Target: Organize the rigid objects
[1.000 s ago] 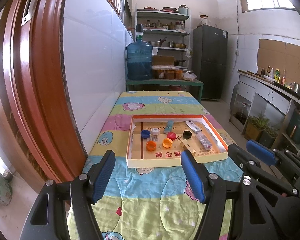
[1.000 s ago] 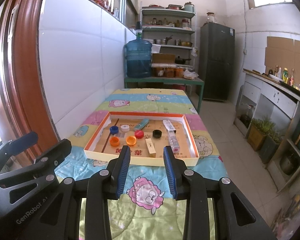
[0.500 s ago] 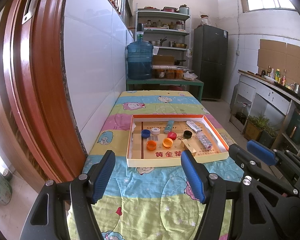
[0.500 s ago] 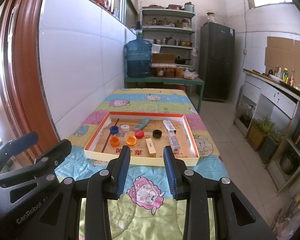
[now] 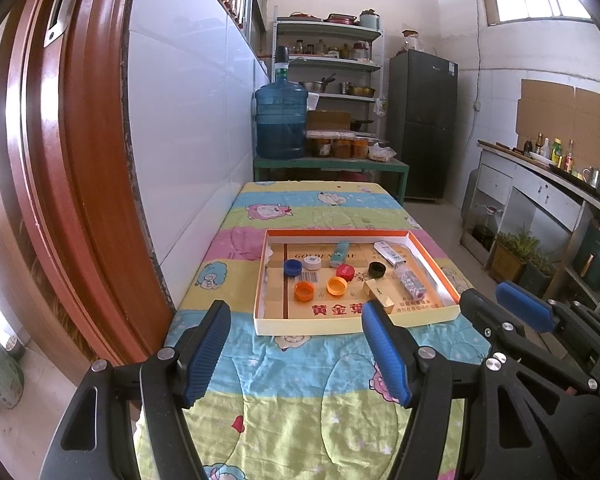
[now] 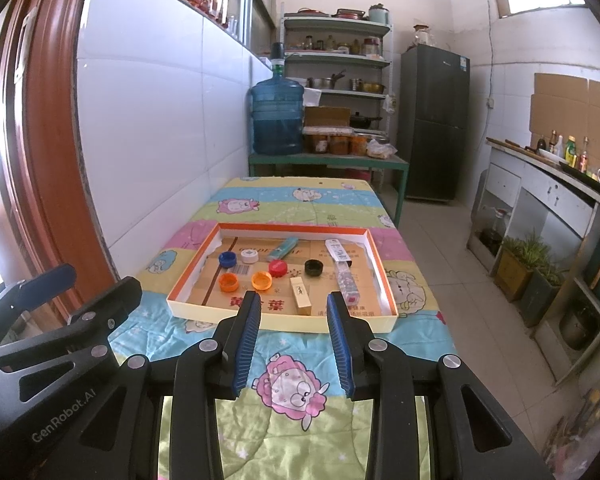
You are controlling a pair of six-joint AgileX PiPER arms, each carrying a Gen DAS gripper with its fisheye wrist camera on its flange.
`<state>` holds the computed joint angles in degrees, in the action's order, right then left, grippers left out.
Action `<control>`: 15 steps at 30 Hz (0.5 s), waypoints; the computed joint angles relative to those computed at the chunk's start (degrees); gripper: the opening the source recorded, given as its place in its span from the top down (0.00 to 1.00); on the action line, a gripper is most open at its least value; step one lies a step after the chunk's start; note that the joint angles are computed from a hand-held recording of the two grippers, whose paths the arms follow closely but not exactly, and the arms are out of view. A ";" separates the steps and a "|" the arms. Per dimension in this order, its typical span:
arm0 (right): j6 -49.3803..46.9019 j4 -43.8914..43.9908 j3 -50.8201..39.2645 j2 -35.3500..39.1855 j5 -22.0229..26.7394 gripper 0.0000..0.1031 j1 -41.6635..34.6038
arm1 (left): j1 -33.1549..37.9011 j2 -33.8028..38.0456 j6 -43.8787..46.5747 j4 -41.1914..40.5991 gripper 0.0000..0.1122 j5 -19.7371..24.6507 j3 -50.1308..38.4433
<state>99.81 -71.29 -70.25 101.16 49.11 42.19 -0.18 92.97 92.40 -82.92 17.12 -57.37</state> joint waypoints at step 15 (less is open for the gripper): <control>2.07 -0.64 1.78 -0.17 -0.51 0.66 0.05 | -0.24 0.31 -2.13 1.99 0.39 -0.37 -0.79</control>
<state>101.88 -71.93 -68.46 100.99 48.60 42.24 -0.42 93.28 90.27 -80.93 16.75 -58.15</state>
